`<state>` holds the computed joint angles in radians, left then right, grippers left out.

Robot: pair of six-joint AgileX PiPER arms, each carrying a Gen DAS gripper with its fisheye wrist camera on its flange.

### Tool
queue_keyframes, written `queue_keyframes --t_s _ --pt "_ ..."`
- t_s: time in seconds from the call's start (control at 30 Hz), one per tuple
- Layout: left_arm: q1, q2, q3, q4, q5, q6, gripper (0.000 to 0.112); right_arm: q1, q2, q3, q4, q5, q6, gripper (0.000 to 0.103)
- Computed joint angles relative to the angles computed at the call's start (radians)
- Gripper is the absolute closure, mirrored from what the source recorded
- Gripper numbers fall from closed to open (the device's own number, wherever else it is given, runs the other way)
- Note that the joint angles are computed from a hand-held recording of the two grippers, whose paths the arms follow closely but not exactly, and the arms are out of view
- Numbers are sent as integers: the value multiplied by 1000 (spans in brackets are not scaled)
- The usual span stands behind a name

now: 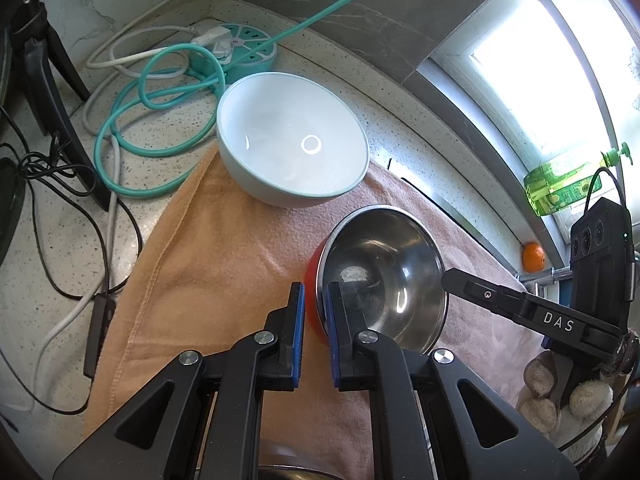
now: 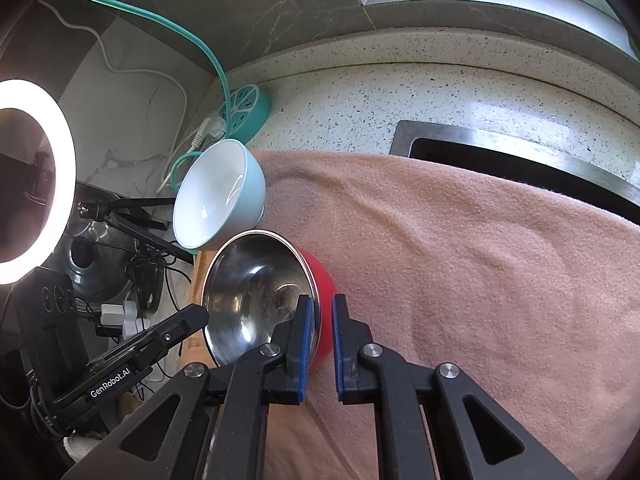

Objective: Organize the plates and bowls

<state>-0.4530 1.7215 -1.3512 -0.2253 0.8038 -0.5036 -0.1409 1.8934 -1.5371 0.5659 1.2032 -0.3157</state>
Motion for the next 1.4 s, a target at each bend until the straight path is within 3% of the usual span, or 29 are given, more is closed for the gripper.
queue_keyframes --t_s 0.27,1.4 --pt "-1 6 6 -9 -4 9 103 9 4 7 -2 -2 2 98" --pt "-28 0 28 36 -47 23 106 15 -4 18 -18 -19 -1 99"
